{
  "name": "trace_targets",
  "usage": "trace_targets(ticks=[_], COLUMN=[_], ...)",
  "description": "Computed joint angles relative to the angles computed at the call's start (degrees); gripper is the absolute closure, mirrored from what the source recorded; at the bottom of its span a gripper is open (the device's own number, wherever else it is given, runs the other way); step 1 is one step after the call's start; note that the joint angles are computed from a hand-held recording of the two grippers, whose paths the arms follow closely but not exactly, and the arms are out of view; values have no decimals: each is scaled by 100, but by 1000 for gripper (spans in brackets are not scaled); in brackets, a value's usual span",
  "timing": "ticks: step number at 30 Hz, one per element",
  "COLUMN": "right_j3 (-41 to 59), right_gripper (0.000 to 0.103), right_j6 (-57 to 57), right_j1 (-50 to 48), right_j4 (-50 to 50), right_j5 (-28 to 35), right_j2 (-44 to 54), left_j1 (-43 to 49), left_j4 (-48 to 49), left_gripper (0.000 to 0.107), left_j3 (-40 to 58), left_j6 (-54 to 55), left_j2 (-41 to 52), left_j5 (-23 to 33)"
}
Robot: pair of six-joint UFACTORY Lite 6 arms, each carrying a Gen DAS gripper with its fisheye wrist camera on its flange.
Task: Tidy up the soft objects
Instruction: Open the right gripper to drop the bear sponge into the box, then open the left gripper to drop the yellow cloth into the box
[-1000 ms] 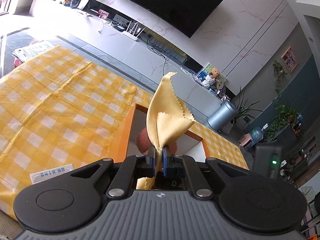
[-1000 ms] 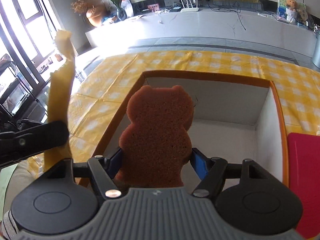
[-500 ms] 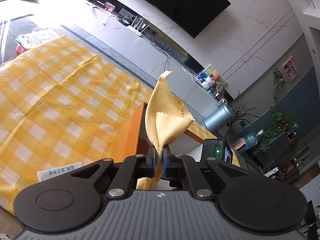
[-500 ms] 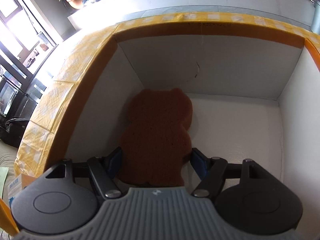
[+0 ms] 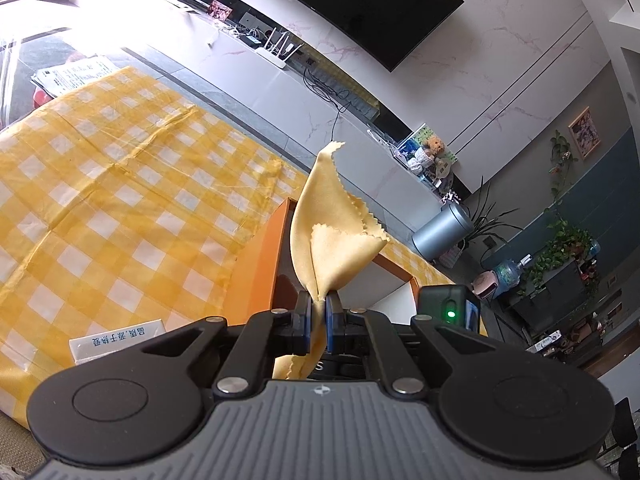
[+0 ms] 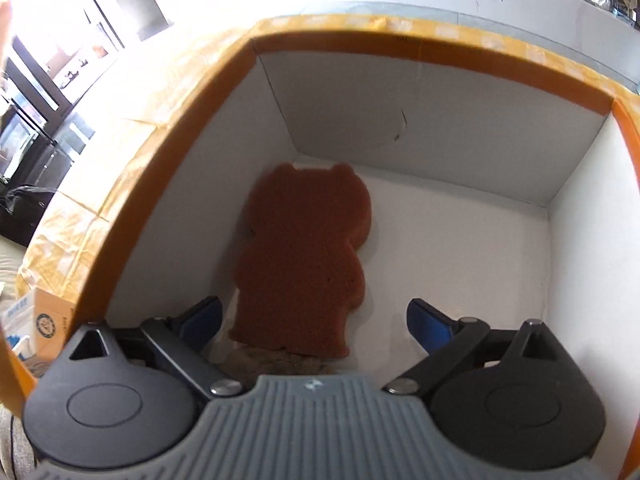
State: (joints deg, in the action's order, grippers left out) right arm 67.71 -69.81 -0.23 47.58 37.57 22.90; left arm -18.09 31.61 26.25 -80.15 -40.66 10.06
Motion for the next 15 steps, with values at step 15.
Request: trace_targets(ticks=[15], right_j3=[-1323], right_gripper=[2], right_j6=[-3997], right_j1=[-1913], right_j4=[2676], right_j5=[1169], right_j2=[-2137], left_j1=[-984], left_j4=[3829], left_gripper=[100], left_j3=[346], left_j6=[-3694], left_j2=[518], left_j5=[342])
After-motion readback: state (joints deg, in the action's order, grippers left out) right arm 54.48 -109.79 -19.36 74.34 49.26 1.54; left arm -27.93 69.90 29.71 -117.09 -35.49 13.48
